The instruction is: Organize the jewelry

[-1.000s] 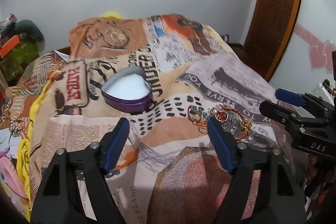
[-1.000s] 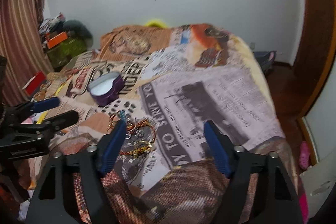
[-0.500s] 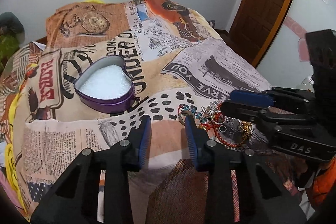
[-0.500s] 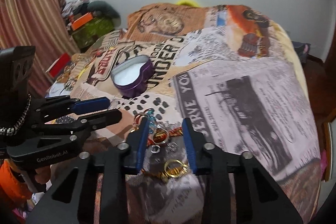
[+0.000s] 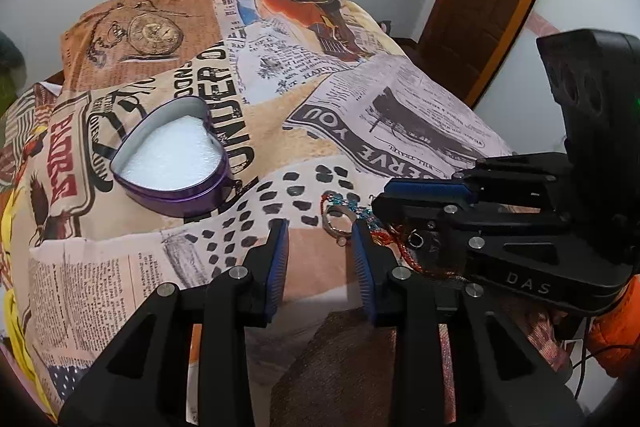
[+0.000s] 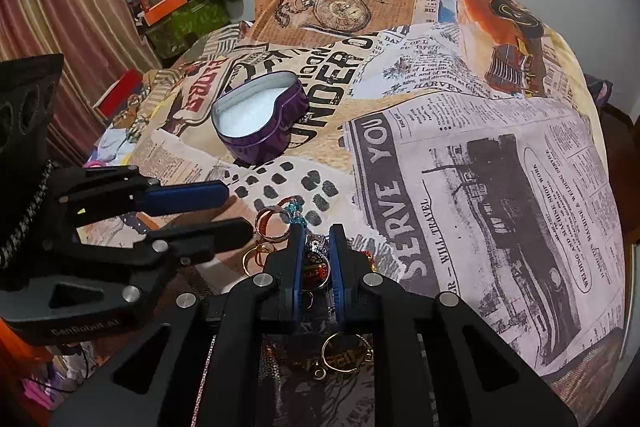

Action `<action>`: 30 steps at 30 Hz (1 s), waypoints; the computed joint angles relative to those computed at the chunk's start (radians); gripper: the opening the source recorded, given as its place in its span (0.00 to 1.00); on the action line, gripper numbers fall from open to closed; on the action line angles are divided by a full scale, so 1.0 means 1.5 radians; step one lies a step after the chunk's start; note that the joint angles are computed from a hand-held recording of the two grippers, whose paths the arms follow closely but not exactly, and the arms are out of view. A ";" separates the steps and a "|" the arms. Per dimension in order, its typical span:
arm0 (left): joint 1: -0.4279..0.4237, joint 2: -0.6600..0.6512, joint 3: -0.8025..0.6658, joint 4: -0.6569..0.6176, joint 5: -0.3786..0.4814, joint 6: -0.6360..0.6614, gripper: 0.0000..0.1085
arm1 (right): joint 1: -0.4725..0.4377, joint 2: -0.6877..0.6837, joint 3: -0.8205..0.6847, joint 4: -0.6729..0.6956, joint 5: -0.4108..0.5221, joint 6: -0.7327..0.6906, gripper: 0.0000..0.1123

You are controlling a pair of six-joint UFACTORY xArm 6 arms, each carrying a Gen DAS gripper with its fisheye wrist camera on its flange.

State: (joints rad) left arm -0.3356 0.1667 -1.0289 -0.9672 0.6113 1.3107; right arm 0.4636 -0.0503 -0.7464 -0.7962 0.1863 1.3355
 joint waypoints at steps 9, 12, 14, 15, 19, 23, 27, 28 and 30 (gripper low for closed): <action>-0.022 0.010 -0.008 0.014 -0.017 -0.005 0.25 | -0.013 -0.034 0.016 -0.122 0.002 0.141 0.09; -0.028 0.016 -0.012 0.018 -0.024 -0.013 0.24 | -0.013 -0.035 0.018 -0.132 0.001 0.152 0.09; -0.030 0.021 -0.019 0.025 -0.022 -0.024 0.24 | -0.012 -0.036 0.018 -0.134 0.003 0.155 0.09; -0.030 0.022 -0.021 0.028 -0.019 -0.029 0.24 | -0.012 -0.038 0.018 -0.136 0.005 0.157 0.09; -0.036 0.027 -0.028 0.035 -0.018 -0.038 0.24 | -0.017 -0.046 0.024 -0.156 0.006 0.179 0.09; -0.046 0.036 -0.030 0.044 -0.034 -0.045 0.18 | -0.022 -0.052 0.031 -0.173 0.001 0.201 0.09; -0.053 0.026 -0.013 0.017 -0.069 -0.023 0.02 | -0.021 -0.059 0.035 -0.190 0.007 0.220 0.09; -0.054 0.025 -0.011 0.023 -0.074 -0.028 0.01 | -0.021 -0.061 0.036 -0.191 0.007 0.222 0.09; -0.051 0.021 -0.010 0.018 -0.065 -0.025 0.01 | -0.020 -0.065 0.036 -0.197 0.011 0.228 0.09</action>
